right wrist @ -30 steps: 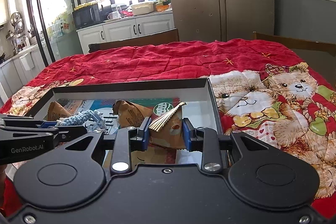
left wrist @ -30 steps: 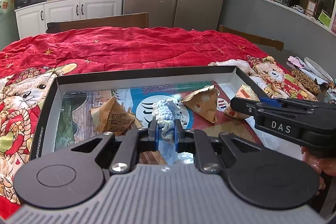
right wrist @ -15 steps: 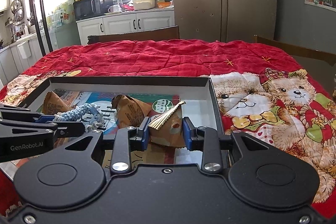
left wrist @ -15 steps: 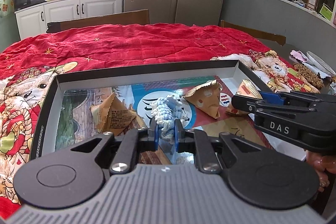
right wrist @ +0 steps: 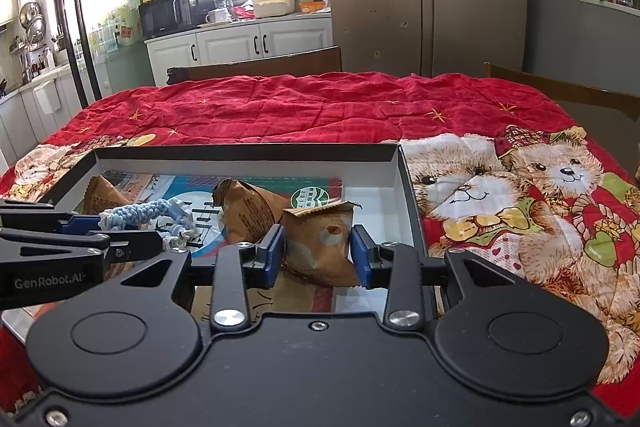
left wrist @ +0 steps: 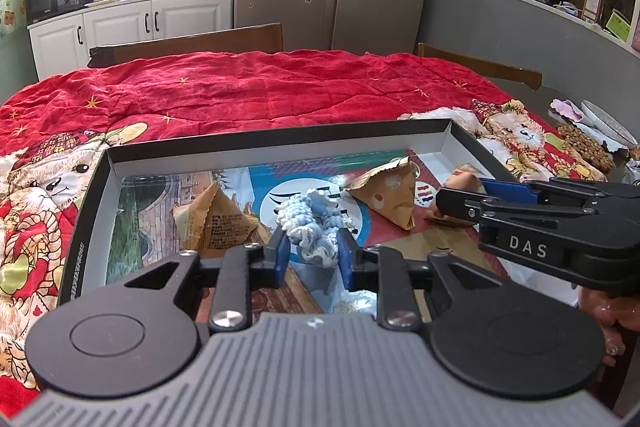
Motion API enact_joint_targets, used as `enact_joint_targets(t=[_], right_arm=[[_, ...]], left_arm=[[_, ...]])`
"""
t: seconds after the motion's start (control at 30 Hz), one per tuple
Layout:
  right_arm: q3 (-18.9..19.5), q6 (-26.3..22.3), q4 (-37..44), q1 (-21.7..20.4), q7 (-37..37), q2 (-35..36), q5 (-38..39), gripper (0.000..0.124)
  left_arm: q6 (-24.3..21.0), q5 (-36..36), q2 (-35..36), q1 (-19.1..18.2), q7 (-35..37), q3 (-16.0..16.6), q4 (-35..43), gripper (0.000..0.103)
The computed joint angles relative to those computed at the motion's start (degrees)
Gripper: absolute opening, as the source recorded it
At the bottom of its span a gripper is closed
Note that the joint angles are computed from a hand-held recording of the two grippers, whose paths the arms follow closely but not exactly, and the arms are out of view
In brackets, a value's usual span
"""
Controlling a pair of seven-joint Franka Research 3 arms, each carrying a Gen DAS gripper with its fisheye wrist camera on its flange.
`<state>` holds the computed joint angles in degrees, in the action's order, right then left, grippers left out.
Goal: Organize objects
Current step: 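Open the left tool to release the scrunchie while the right tool releases its packet, then raise both open tools up and back out of the black box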
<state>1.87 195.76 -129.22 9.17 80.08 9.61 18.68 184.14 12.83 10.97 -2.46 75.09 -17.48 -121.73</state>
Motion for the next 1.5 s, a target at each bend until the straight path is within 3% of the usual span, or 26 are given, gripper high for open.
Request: enact_joint_targets(t=[0.2,0.37,0.57,0.67,0.8,0.9,1.13,1.5], right_arm=[[2.0,1.7,-0.8,-2.5,3.1,-0.2,-3.1,0.048],[2.2,2.8,-1.4,-3.0,5.1,-0.5,-5.0,0.054],[2.4,3.8,-2.1,-3.8,8.1,-0.9,-7.5,0.056],[2.2,4.7,-2.5,-3.7,9.2,-1.1,-8.4,0.057],[2.0,5.9,-3.3,-3.9,11.0,-1.6,-9.9,0.058],[1.5,6.6,-3.7,-3.4,11.3,-2.0,-9.9,0.062],[0.9,7.1,-4.5,-3.0,12.1,-2.7,-10.5,0.064],[0.5,7.7,-5.7,-2.5,12.3,-3.6,-10.5,0.066]], left_arm=[[1.1,1.1,-0.5,-1.4,-1.2,1.7,-0.5,0.045],[1.9,1.7,-0.8,-0.6,-1.6,0.9,-0.9,0.050],[3.0,3.7,-1.4,-2.8,-3.3,3.5,-1.5,0.055],[3.6,4.7,-1.7,-5.1,-4.5,6.0,-1.7,0.059],[5.1,5.6,-2.3,-11.6,-6.1,13.0,-2.3,0.065],[5.9,5.6,-2.7,-11.9,-6.3,13.5,-2.9,0.067],[7.0,2.6,-3.6,-16.7,-4.1,18.0,-4.2,0.071],[8.7,-7.0,-5.2,-19.1,4.3,18.8,-6.6,0.079]])
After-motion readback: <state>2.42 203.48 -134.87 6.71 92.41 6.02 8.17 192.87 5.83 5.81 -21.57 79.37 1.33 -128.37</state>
